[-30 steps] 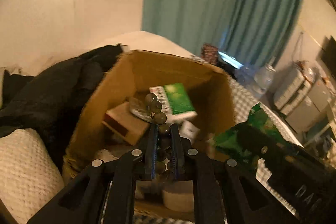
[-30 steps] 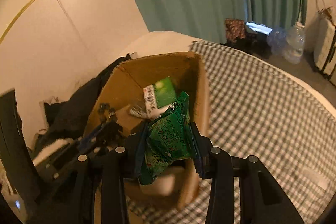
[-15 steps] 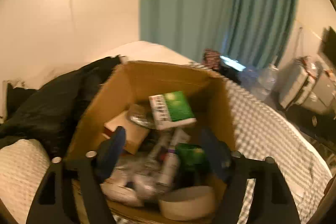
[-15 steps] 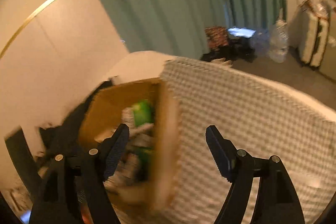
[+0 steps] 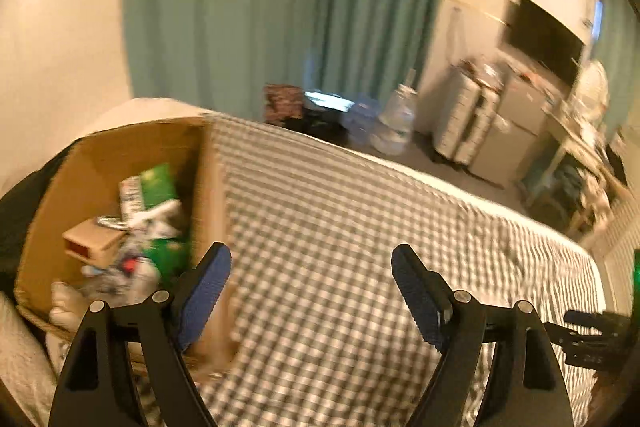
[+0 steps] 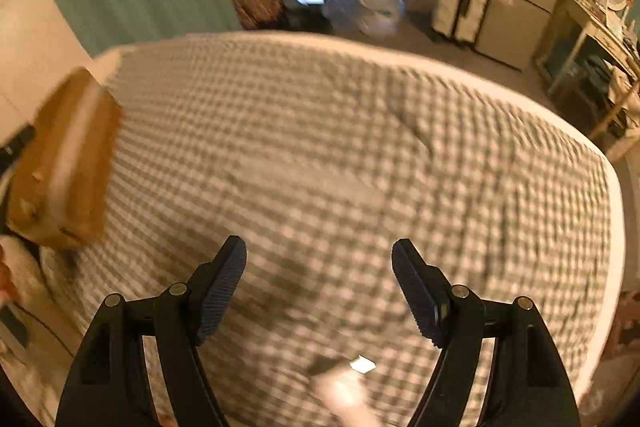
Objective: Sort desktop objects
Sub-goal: 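Move both grippers back over the clear comb and white device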
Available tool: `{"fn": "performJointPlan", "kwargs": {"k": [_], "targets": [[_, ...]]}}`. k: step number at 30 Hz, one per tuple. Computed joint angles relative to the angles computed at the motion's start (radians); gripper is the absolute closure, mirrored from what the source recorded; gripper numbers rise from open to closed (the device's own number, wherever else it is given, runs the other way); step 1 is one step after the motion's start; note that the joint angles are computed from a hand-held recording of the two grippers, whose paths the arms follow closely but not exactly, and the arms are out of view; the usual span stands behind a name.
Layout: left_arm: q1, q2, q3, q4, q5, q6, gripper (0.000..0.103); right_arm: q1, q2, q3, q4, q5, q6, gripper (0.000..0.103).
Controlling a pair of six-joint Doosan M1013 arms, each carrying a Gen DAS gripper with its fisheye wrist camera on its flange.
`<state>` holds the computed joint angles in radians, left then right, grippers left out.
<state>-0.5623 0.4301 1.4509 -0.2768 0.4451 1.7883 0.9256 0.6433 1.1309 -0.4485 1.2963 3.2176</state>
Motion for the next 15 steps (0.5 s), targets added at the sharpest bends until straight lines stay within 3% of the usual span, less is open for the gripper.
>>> {"fn": "performJointPlan", "kwargs": {"k": [4, 8, 15], "targets": [[-0.041, 0.016, 0.002, -0.001, 0.020, 0.061, 0.018, -0.004, -0.030, 0.070, 0.075, -0.053, -0.063, 0.028], [-0.078, 0.047, -0.015, 0.024, 0.051, 0.080, 0.018, -0.013, -0.055, 0.135, 0.135, -0.166, -0.098, 0.028], [-0.126, 0.086, -0.037, 0.078, 0.079, 0.112, 0.018, -0.032, -0.053, 0.167, 0.326, -0.257, -0.284, 0.028]]}}
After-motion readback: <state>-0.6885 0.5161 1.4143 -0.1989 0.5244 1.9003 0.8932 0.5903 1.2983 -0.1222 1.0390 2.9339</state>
